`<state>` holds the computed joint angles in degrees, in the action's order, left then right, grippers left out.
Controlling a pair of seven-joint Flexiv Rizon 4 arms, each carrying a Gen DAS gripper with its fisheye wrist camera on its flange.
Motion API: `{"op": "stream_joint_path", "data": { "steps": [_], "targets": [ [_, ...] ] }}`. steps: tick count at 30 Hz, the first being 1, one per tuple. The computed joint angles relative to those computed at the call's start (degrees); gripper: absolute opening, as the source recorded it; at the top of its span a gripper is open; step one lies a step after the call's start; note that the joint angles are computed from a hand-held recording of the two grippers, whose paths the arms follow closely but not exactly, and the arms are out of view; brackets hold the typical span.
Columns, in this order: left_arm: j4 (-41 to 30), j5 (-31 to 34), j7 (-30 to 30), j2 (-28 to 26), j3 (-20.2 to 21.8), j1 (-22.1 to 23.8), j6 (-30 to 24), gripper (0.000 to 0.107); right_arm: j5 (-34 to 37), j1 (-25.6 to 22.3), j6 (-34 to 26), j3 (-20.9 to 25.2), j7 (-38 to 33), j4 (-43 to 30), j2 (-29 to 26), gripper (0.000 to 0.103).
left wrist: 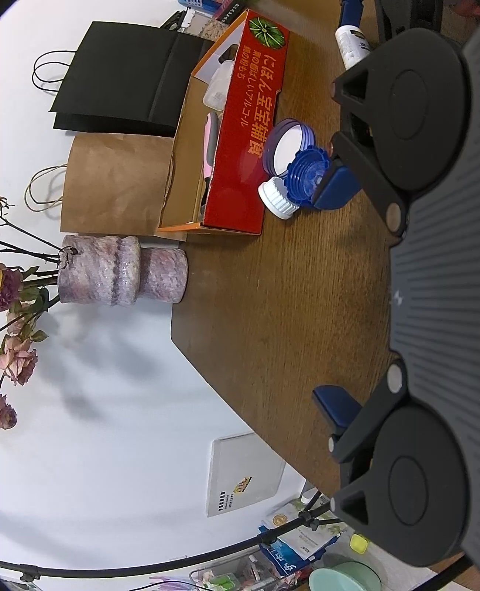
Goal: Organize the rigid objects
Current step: 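Close the right gripper on the white spray bottle while the left tool approaches the blue cap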
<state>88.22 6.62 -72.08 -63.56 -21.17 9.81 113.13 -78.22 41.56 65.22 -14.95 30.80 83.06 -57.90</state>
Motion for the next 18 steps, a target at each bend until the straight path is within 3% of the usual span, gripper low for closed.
{"op": "stream_joint_path", "data": {
  "steps": [8, 18],
  "targets": [
    [-0.46, 0.33, 0.18, -0.42, -0.59, -0.16, -0.46, 0.103, -4.49, 0.09, -1.45, -0.49, 3.88, 1.33, 1.3, 0.097],
    [-2.12, 0.19, 1.66, -1.38, -1.49, -1.9, -2.05, 0.103, -13.53, -3.69, -4.67, 2.05, 12.8, 4.11, 3.87, 0.097]
  ]
}}
